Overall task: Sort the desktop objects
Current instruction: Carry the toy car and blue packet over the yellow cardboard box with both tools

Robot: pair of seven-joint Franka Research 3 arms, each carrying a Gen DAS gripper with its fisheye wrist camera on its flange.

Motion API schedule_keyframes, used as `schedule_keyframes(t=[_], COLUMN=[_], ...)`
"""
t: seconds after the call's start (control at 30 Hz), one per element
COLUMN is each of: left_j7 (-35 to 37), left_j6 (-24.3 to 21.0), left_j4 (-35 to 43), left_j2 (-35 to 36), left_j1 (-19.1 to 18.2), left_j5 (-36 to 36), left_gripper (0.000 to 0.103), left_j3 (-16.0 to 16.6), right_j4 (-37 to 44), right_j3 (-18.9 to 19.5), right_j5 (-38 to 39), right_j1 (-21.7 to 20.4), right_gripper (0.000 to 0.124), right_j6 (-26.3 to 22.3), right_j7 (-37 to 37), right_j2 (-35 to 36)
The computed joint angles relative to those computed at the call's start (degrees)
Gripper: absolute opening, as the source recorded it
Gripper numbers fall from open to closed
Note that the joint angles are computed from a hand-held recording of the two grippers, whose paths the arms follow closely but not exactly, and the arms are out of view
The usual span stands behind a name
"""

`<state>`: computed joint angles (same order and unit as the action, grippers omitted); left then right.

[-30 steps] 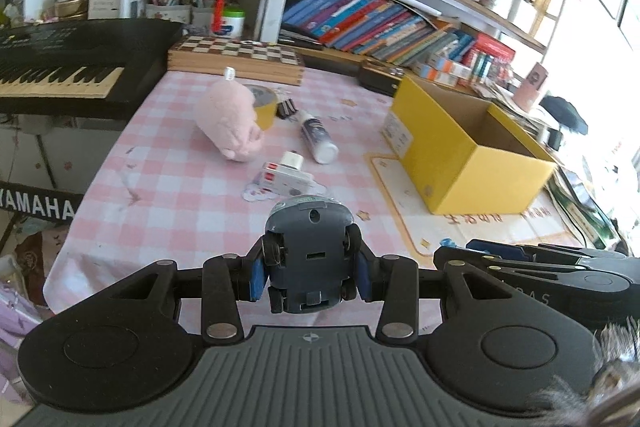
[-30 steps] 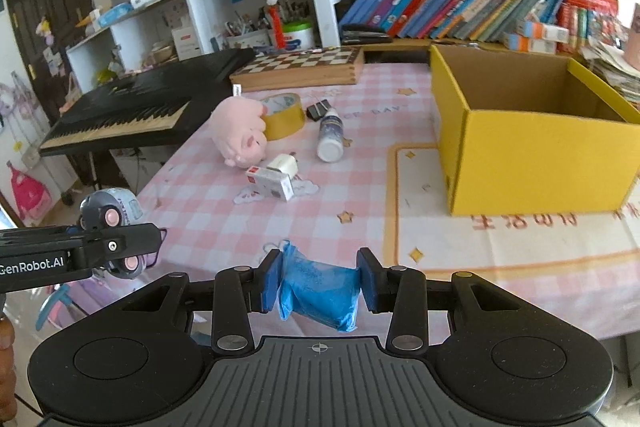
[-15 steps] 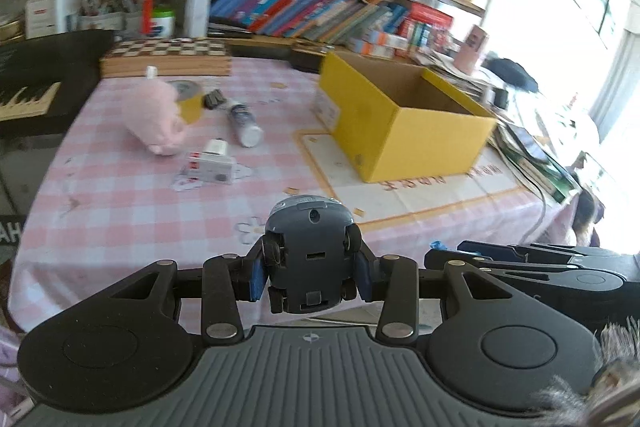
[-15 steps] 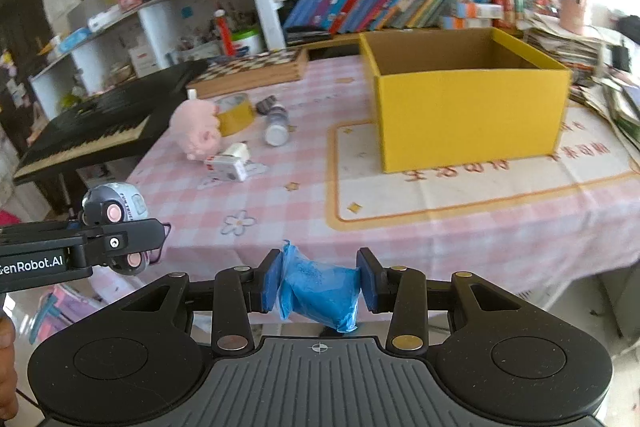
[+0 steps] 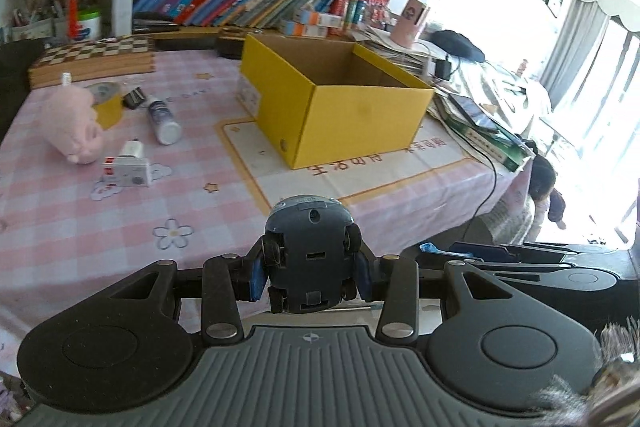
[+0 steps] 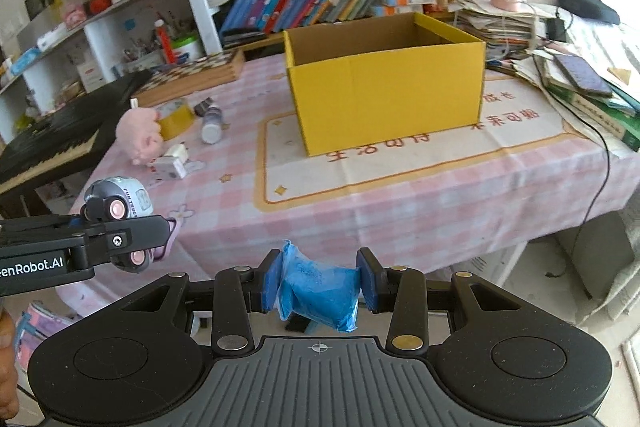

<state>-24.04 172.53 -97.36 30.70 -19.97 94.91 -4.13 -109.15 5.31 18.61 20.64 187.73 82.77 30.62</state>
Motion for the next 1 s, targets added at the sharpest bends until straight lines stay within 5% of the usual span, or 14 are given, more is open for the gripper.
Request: schedule_keyframes(t=[0.53,1.0], left_j7=[16.4,31.9], left_j6=[4.4,5.4], left_j4=[7.5,12.8], left_j2=[6.4,11.2], left_j1=[-2.8,-5.6], left_j5=[-15.7,-31.9], left_gripper=[0.039,0.039], left_j3=[3.0,5.1], right_j4=[2.0,5.2], right_j3=[-4.3,-3.2], right_j5=[0.2,-1.1], right_j1=[1.5,-1.5], right_gripper=[0.040,0.040], right_j6=[-1.9,-4.1], right_j7=[1.3,0.3], right_j2=[0.7,2.2])
